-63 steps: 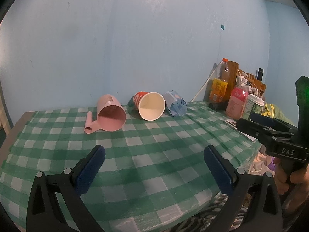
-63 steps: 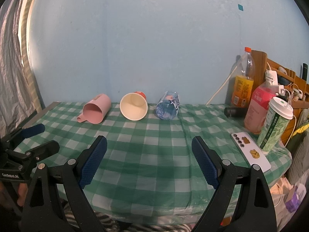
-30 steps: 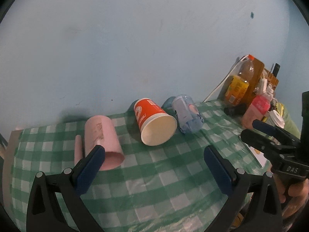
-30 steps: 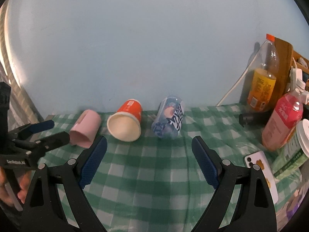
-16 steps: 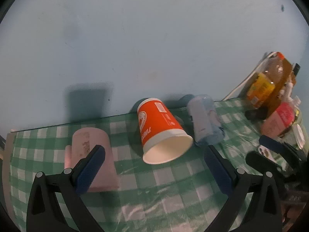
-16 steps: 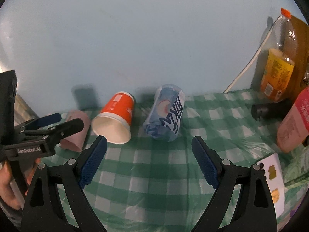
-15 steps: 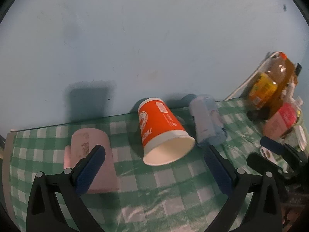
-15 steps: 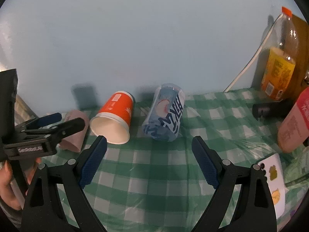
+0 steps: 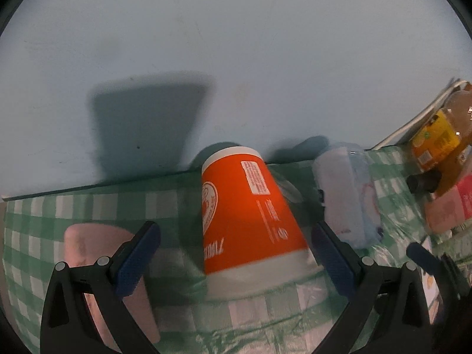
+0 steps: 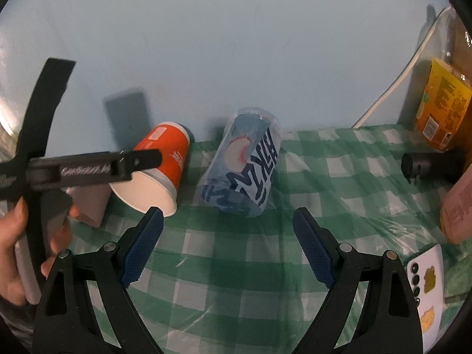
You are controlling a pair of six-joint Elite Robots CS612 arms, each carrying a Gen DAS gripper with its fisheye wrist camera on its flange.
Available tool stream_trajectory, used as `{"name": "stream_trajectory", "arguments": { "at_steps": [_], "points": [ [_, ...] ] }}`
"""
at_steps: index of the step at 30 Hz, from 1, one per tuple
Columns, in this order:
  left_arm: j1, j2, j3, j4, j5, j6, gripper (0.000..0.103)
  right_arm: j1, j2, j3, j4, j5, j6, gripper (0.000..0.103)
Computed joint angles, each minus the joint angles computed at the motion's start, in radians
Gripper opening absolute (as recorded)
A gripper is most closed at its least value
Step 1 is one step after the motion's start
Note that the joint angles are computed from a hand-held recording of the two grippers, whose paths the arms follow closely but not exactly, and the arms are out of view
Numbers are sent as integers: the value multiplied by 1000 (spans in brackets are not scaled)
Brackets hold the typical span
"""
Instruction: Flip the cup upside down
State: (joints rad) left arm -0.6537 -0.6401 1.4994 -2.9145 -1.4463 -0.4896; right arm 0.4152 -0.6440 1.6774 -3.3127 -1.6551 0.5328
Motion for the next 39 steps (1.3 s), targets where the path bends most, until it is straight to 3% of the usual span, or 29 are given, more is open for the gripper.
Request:
{"name": "stream_trajectory", "arguments": {
  "at_steps": [6,11,13,16,19,28,39],
  "points": [
    [9,27,-53,103,-58,-1,103,-1,9,0,-6,4,4,88],
    [10,31,-57,125,-104,26,103,-1,12,2,-14,5,6,88],
    [10,30,-53,117,-120,52,99,2,13,1,-15,1,6,88],
    [13,26,-46,113,-167,93,82,1,8,13,-24,4,8,88],
    [4,17,-34,118,-131,145,81,3,7,17,-32,5,10,88],
    [-20,-11,27,61,-77,250,81,13,-1,58,-89,6,16,88],
    [-61,-95,201,-138,-64,359,81,29,-14,128,-211,30,33,88]
  ]
}}
